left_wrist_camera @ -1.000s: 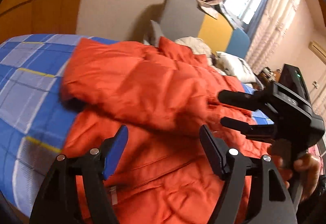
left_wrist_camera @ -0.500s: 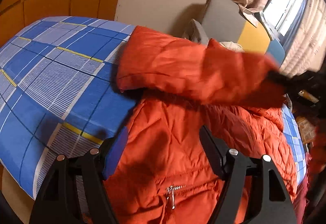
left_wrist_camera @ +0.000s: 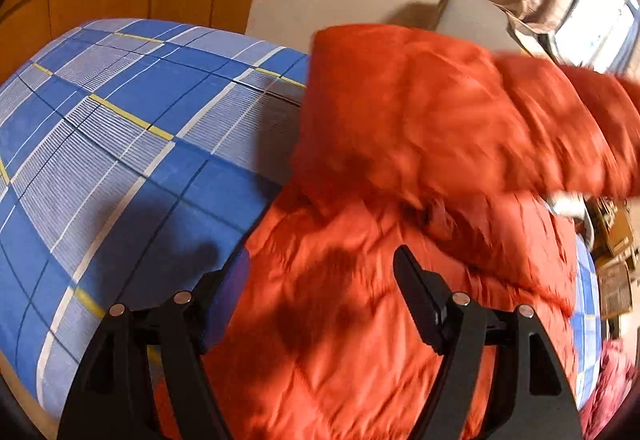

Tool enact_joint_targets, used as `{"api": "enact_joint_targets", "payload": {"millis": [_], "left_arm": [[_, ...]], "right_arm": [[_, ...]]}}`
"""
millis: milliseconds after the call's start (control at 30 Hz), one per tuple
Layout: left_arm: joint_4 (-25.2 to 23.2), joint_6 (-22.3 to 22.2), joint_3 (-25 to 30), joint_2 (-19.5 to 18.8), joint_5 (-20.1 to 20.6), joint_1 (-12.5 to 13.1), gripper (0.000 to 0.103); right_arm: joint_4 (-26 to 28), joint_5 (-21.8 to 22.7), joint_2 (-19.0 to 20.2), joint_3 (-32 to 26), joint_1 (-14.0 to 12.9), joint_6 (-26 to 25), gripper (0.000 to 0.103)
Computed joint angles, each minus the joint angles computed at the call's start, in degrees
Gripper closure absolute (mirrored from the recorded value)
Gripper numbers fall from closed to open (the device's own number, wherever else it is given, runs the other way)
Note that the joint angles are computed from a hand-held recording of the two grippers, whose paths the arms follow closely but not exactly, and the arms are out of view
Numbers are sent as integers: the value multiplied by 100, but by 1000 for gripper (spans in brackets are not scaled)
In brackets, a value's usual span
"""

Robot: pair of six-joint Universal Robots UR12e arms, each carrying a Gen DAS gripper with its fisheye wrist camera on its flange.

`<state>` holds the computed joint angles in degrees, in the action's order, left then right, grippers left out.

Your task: Fold large clothes

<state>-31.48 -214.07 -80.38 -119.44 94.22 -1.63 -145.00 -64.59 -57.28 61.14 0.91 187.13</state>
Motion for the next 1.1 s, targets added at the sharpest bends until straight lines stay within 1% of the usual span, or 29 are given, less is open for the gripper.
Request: {"api": "enact_joint_targets", "payload": {"millis": [100, 167, 200, 333, 400, 433, 467, 500, 533, 667, 800, 867, 933, 1033, 1100], "left_arm": [[-124, 15, 247, -163, 141, -19, 29], [-179, 110, 391, -258, 165, -31, 29], [-230, 159, 472, -308, 254, -49, 29], [-327, 295, 646, -424, 224, -60, 29], [-300, 460, 673, -451, 166, -79, 32], [-300, 556, 680, -459, 154, -93, 35], [-311, 620, 682, -460, 119, -103, 43], [-368, 749, 701, -471, 75, -114, 47], [-402, 820, 706, -470, 116, -140, 53], [-400, 985, 640, -423, 51, -161, 63], [-284, 1103, 428, -269, -79, -140, 63], [-165, 1169, 249, -135, -203, -102, 62], [-20, 1229, 126, -35, -186, -79, 62], [201, 1188, 39, 66, -211, -23, 57], [342, 1162, 68, 78, -164, 9, 54]], "right_arm": [[4, -79, 26, 65, -124, 161, 95], [0, -173, 36, 119, -187, 206, 95], [-2, -230, 36, 158, -227, 261, 95], [27, -397, 34, 319, -364, 424, 95], [70, -445, 11, 452, -422, 546, 95], [118, -512, 18, 496, -446, 560, 95], [165, -542, 28, 513, -464, 574, 95], [209, -566, 30, 558, -485, 618, 95], [253, -590, 49, 578, -500, 655, 95], [466, -736, 122, 629, -541, 756, 95], [620, -931, 168, 663, -559, 836, 95], [748, -1119, 198, 643, -545, 789, 95], [790, -1147, 211, 653, -548, 783, 95], [832, -1257, 215, 645, -530, 764, 95], [814, -1252, 181, 669, -532, 802, 95]]}}
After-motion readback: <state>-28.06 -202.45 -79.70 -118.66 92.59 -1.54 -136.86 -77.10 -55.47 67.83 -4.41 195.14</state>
